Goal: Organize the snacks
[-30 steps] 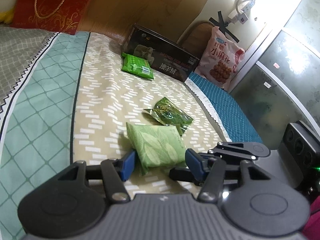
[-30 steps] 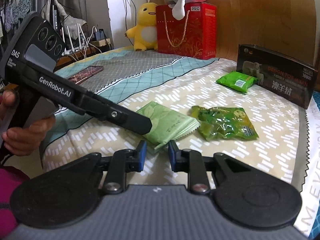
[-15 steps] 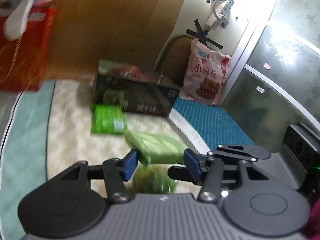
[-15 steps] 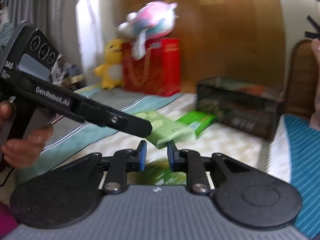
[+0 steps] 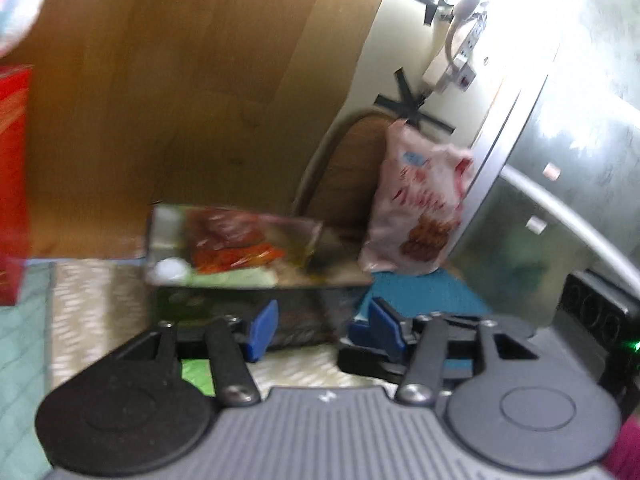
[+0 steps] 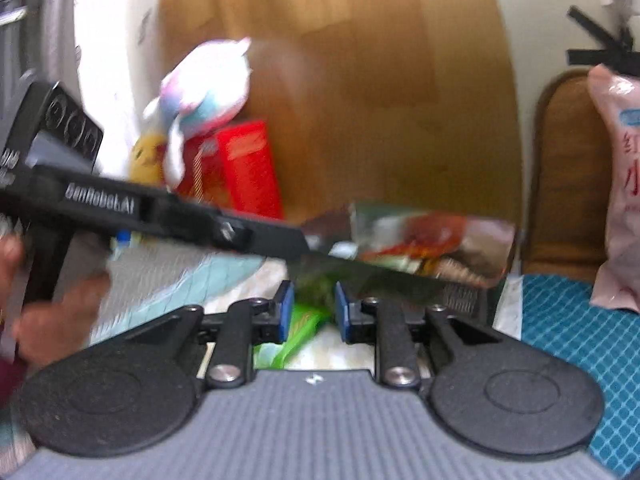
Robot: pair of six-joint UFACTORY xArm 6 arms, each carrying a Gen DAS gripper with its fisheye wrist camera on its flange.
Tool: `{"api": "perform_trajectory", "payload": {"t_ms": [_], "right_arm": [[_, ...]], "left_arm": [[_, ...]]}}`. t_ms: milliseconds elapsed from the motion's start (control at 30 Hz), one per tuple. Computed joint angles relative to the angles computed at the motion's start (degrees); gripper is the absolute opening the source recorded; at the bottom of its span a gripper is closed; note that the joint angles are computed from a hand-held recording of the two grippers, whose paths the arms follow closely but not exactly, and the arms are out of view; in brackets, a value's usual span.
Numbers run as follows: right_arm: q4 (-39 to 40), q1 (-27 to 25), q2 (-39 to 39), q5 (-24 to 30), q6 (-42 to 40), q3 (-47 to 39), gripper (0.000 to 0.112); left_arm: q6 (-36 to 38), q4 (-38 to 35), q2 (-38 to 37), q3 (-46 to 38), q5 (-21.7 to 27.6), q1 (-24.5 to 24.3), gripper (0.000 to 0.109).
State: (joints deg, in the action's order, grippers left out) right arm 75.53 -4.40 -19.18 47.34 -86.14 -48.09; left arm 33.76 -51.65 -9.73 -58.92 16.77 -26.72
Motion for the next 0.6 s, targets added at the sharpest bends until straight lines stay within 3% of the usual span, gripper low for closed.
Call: {"api": "perform_trajectory", "payload": {"t_ms": [100, 200, 267, 300, 367, 433, 600], "right_arm": [[-8.1, 1.07, -0.97, -0.52, 1.14, 2.92, 0.051], [-13.42, 3.2, -1.8, -2.69, 0.73, 5.15, 0.053], [-12.79, 4.26, -2.21, -3.73, 0.12, 6.03, 0.052], [-12.74, 4.51, -2.32, -3.55, 0.57, 6.04, 0.043], [-13.02, 5.68, -3.36, -5.09, 0.81, 6.8, 0.038], [-11.56, 7.43, -4.19, -8.85, -0.76, 7.7, 0.036], [-3.65, 6.42, -3.87, -11.21, -6.18, 4.81, 0.033]], "left_arm": [[-6.72, 6.91, -2.63, 4.33, 3.69, 1.36, 0.057], [-11.3, 11.29, -4.0, 7.19, 8.14, 1.86, 0.059], [-13.22, 12.87, -4.36, 8.98, 7.72, 1.27, 0.061], [-13.86, 13.05, -3.96, 9.47, 7.69, 0.95, 0.061], [-12.63, 10.82, -3.62, 10.56, 4.8, -0.36, 0.052], [-15.3, 12.93, -3.16, 9.75, 4.59, -0.45, 0.052], [-11.27, 10.52, -3.84, 7.31, 1.65, -1.4, 0.052]]}}
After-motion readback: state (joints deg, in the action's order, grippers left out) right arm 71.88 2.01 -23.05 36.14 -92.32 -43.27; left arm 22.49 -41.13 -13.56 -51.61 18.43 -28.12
